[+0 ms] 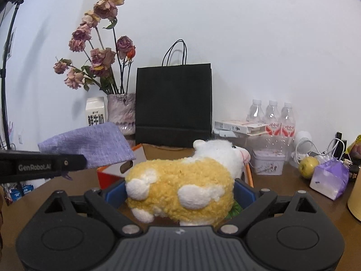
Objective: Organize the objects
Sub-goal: 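Grasp and lift the lilac pouch with the left tool while the right tool lifts the plush sheep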
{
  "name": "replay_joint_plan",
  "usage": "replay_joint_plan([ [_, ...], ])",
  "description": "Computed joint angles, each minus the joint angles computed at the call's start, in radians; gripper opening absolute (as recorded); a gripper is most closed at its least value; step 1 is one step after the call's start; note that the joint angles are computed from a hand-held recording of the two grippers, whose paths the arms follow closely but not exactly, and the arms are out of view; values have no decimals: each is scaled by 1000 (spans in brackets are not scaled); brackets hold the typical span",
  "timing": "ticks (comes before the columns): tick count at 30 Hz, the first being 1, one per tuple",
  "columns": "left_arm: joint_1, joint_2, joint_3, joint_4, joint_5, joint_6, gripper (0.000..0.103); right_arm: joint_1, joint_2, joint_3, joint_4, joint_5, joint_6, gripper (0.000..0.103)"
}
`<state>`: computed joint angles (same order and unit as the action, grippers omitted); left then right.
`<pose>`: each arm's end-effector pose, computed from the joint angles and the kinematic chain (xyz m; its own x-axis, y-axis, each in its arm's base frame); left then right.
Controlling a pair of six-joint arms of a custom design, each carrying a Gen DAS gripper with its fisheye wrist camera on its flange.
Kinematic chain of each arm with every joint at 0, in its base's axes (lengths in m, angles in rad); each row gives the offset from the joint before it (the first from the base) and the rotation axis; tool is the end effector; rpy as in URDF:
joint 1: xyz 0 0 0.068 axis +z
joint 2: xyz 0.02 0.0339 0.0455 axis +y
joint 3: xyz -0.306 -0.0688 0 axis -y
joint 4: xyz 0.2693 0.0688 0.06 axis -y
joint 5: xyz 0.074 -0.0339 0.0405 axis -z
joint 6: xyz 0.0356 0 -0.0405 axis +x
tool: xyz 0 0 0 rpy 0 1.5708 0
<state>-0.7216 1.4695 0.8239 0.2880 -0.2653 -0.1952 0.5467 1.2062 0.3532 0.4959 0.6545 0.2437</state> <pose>0.2627 -0.2188 0.2659 -0.3457 0.0548 -0.9367 0.3935 0.9147 -0.0917 0.2069 0.1005 0.2003 -0.2717 0.0587 -0.9606 0.1446 0.9893 0.0196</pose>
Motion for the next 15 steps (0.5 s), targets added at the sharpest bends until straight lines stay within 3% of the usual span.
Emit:
replay_joint_plan([
  [15,40,167,169,25,52,-3,15,-163,179,87,147,-172,-64,96],
])
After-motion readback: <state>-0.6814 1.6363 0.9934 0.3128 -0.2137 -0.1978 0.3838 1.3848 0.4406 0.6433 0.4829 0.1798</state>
